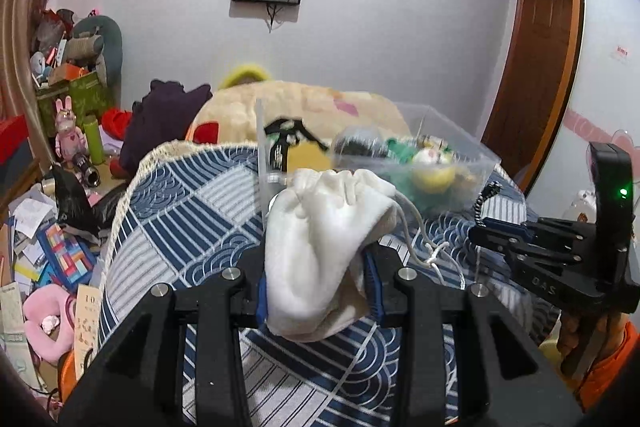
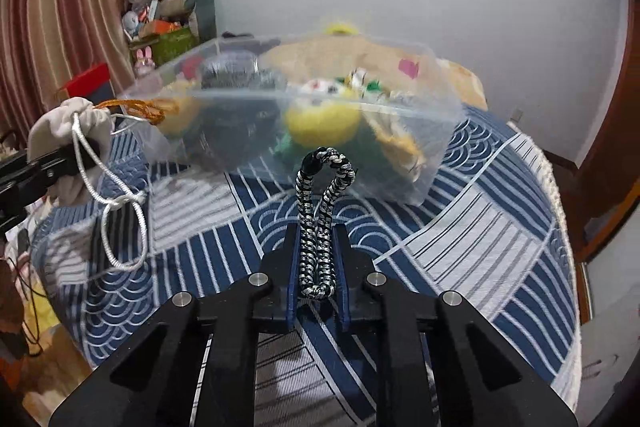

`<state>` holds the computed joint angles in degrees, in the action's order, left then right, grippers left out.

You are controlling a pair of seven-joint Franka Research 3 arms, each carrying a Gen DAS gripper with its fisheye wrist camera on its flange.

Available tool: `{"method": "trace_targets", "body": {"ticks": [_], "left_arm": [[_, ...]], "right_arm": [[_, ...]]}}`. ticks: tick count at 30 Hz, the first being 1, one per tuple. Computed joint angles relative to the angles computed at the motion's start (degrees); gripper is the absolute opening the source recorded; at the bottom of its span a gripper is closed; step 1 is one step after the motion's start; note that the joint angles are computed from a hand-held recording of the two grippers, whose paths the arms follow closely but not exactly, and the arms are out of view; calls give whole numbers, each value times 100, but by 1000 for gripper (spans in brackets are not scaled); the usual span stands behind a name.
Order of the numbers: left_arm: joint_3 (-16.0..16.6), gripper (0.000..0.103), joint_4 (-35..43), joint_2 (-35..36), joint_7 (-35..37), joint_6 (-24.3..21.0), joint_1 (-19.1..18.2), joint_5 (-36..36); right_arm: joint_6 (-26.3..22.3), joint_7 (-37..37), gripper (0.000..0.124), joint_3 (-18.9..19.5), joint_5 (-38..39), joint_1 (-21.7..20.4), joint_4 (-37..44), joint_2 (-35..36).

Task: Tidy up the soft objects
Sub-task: 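Grasp the white drawstring pouch with the left tool while the right tool grasps the braided bracelet, then lower the pouch into the box with the left tool while the right tool drops the bracelet in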

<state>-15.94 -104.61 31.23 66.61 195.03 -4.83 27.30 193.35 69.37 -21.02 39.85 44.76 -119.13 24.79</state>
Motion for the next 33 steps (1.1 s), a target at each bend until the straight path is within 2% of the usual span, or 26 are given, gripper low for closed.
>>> {"method": "trace_targets", "body": {"ticks": [4,8,14,17,18,20,23,25,27,29,31,33], "left_arm": [[28,37,79,-56,-34,151,-26,-10],[116,37,261,-44,-87,252,-118,-50],[273,37,844,158,-2,108,-365,-118],[12,37,1184,344,37,-120,-201,-17],[-218,37,1375,477,75,-264,-39,65],[-234,37,1633,617,142,-463,-79,-12],[-559,37,2186,983,403,-1005,41,-197],[-1010,37,2588,1321,710,-1406,262,-387],[-970,37,2974,1556,829,-1682,129,-580],[-770,37,3303,1727,899,-1899,-92,-713],[-658,37,3551,1871,1020,-2084,-240,-837],[-626,37,3761,2013,1212,-2273,-333,-953]], "right_arm": [[505,-77,14,588,-88,-498,-239,-317],[938,-326,14,914,36,-727,-339,-514],[1212,-883,14,1133,470,-830,99,-405],[1244,-1214,14,1207,725,-865,397,-282],[1266,-1369,14,1204,856,-843,477,-250],[1216,-1838,14,1080,1289,-700,770,-101],[970,-2307,14,1009,1732,-675,1213,125],[801,-2540,14,1001,1986,-701,1471,254],[686,-2666,14,982,2172,-688,1629,335],[456,-2693,14,817,2301,-587,1800,447],[132,-2586,14,383,2412,-270,1981,619],[-102,-2401,14,149,2348,-110,2059,726]]}}
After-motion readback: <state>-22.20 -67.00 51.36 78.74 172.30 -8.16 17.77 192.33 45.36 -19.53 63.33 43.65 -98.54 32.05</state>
